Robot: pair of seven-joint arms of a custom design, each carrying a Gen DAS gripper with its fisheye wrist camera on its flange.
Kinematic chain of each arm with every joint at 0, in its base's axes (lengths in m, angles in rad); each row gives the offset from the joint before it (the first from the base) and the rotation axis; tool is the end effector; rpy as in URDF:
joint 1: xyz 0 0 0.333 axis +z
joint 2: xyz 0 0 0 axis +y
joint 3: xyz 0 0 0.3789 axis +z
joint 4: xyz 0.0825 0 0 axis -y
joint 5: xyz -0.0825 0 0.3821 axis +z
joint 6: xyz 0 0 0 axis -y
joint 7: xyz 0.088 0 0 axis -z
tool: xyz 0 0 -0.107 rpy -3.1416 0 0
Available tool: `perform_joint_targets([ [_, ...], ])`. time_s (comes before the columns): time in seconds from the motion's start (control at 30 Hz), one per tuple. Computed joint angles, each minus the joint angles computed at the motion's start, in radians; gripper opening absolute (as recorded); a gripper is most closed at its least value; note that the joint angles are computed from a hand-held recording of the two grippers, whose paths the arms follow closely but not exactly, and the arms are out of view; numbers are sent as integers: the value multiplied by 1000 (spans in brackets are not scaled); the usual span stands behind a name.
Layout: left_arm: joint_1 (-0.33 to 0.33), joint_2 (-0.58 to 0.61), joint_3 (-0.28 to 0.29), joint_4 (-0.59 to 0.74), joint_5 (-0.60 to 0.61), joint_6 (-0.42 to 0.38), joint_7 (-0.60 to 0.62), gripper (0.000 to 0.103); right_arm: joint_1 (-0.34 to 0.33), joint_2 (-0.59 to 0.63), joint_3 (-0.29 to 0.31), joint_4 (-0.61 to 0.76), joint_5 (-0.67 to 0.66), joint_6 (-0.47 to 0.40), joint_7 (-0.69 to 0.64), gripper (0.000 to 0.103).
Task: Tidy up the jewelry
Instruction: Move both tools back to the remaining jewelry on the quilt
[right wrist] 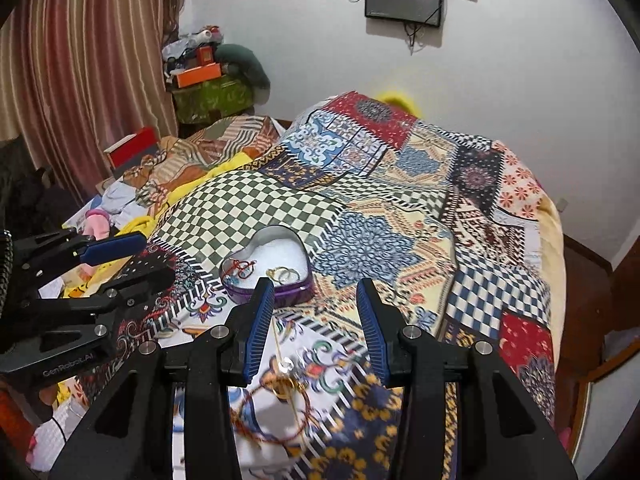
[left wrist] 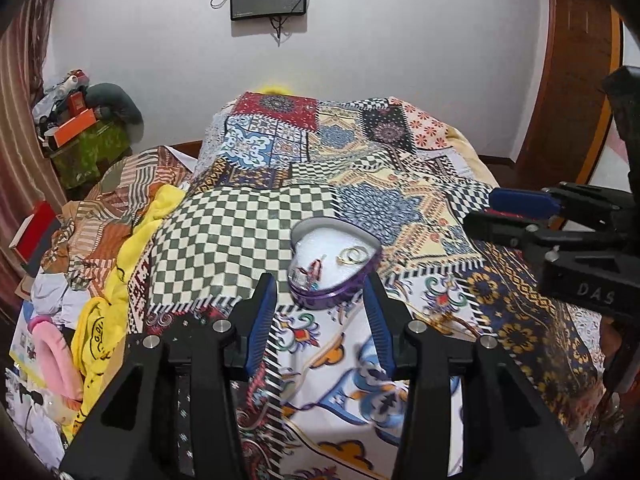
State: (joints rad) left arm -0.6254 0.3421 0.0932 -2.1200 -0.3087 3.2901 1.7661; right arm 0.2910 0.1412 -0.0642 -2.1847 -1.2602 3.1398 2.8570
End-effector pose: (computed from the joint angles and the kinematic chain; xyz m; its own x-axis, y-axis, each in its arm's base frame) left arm 0.5676 -0.3047 0.4081 -0.4166 -0.9089 0.0192 -0.6223 0.2697 -0.7348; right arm 0.5325 0.2101 0.4402 0.2069 -0.9783 -0.0087 -0.6720 -0.1356 -0.7280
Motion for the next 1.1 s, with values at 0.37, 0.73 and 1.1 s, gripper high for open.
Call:
perform_joint_targets([
  [0.37, 58, 1, -99, -24, 36, -39, -18, 44, -54, -41, 27, -80, -108, -6, 131, 39],
  [0.73, 122, 57, -187, 27, 108, -113, -60, 44, -61, -28, 12, -151, -37, 5, 82, 39],
  [1.1, 296, 144, -391, 117, 85, -150, -36, 19, -66, -10, -12, -141, -133, 23, 184, 39],
])
